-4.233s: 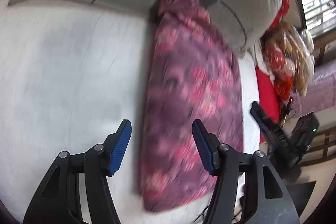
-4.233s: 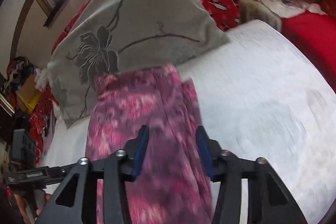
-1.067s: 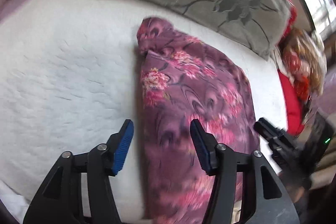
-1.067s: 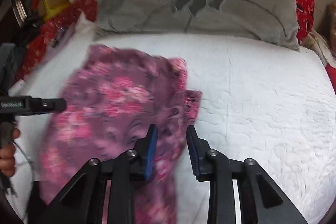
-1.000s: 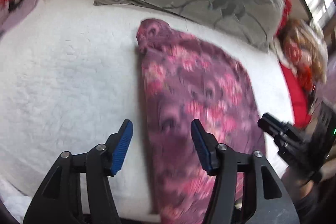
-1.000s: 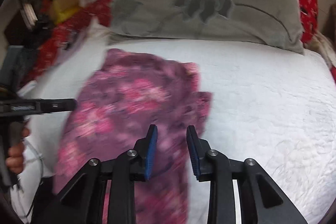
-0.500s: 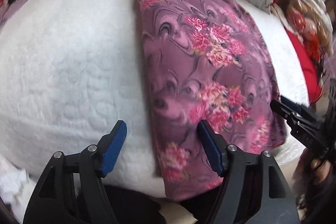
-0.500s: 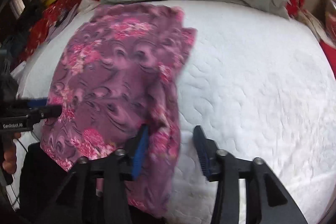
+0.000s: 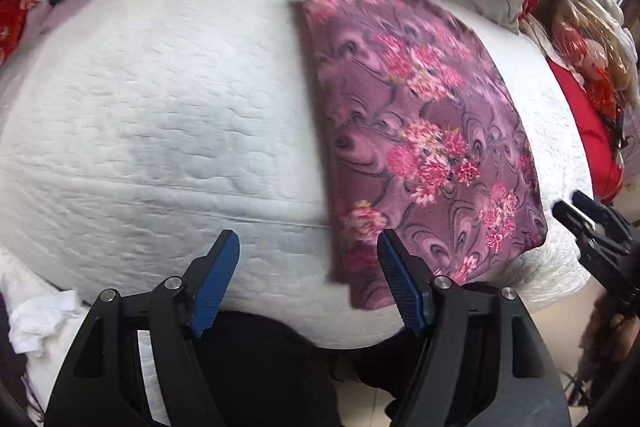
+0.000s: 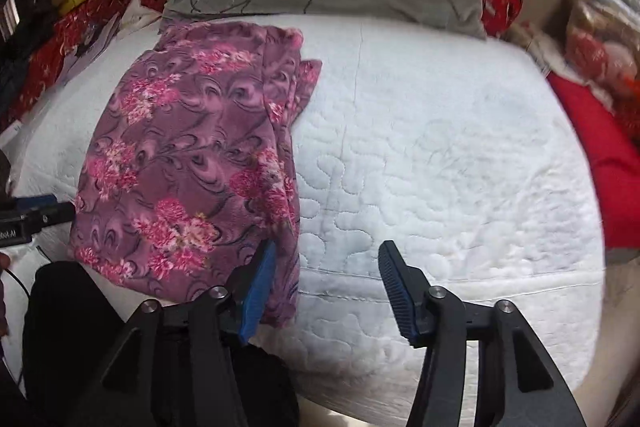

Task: Fold small clothes

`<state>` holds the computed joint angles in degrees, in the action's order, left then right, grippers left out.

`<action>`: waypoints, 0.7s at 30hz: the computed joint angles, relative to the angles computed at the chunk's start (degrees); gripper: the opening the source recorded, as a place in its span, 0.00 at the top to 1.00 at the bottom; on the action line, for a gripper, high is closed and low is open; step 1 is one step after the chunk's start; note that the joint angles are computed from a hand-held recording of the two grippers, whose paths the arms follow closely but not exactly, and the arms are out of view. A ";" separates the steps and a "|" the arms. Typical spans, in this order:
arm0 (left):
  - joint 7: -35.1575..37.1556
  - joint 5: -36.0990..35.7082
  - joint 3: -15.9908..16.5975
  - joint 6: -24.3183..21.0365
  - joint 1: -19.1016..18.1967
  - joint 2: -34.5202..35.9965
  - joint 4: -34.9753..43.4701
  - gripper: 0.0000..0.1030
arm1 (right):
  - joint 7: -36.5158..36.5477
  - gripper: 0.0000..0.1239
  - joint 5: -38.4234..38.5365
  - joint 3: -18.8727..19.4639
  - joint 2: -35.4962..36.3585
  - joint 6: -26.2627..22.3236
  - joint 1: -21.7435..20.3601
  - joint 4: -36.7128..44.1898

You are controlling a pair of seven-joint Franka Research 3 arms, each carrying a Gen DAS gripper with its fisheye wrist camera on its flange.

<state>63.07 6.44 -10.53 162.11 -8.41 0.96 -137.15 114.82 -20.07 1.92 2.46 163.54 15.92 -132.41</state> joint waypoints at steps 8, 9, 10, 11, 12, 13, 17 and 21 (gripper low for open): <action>-19.84 23.28 0.07 -2.36 2.10 -4.51 -3.85 0.31 | 11.38 0.26 -13.27 2.21 -3.86 -4.64 0.35 -0.05; -21.80 25.81 -0.14 -2.97 2.36 -5.07 -4.20 0.31 | 11.97 0.26 -13.86 2.55 -4.46 -4.03 0.26 -0.67; -23.88 28.43 -0.40 -3.65 2.64 -5.48 -4.36 0.30 | 13.65 0.26 -15.41 2.88 -5.14 -3.25 -0.03 -1.37; -25.86 30.72 -0.85 -4.52 2.69 -4.85 -3.39 0.30 | 14.95 0.26 -16.58 3.26 -5.95 -2.67 -0.34 -2.16; -27.89 33.10 -1.18 -5.35 2.59 -4.22 -2.53 0.29 | 16.04 0.26 -17.70 3.64 -7.12 -1.99 -0.76 -3.28; -30.00 35.68 -1.40 -6.20 2.37 -4.59 -2.61 0.27 | 18.15 0.26 -20.05 4.36 -7.57 -1.87 -1.48 -3.52; -34.87 41.57 -1.89 -7.90 1.42 -5.35 -2.54 0.26 | 21.26 0.25 -23.79 5.89 -8.57 -2.76 -2.81 -3.84; -35.16 41.77 -1.89 -6.29 0.42 -5.71 -2.73 0.26 | 23.63 0.24 -24.95 6.20 -8.77 -2.44 -3.58 -3.97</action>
